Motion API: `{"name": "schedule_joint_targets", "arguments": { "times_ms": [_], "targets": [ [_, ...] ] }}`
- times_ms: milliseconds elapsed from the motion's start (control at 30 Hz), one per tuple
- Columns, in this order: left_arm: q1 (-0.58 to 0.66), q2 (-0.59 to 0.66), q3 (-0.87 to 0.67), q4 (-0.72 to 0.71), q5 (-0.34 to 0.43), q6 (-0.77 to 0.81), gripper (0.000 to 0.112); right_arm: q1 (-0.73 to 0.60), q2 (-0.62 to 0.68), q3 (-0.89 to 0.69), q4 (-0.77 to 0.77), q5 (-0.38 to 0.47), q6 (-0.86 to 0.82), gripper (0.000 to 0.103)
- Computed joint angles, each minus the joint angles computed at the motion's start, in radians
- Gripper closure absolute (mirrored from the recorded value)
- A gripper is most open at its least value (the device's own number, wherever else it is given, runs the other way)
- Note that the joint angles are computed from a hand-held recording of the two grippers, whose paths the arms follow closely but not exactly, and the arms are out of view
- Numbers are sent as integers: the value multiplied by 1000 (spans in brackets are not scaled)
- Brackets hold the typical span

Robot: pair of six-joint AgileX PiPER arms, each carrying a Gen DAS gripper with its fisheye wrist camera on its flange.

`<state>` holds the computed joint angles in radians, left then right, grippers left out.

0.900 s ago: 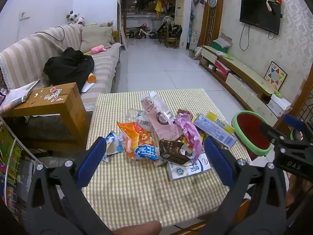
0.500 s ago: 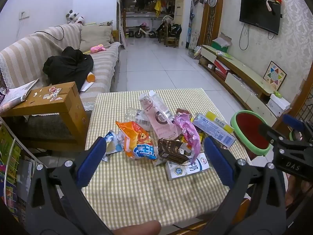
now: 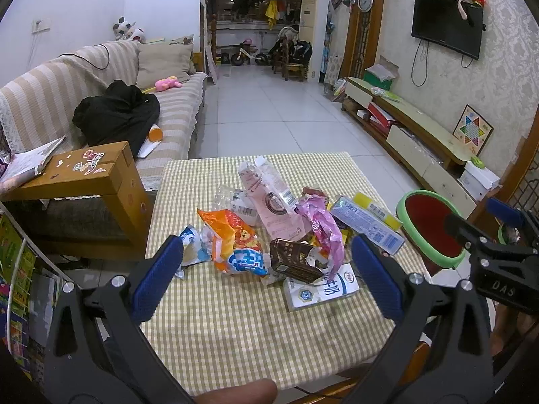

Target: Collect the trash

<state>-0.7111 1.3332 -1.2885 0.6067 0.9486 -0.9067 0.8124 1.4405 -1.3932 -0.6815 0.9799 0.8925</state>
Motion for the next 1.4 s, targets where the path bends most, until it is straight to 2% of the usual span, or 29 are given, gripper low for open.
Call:
{"name": "schedule_joint_targets", "arguments": {
  "times_ms": [1400],
  "targets": [
    [14, 4, -4, -18, -4, 1, 14, -10, -5, 0, 10, 3, -24, 7]
  ]
}}
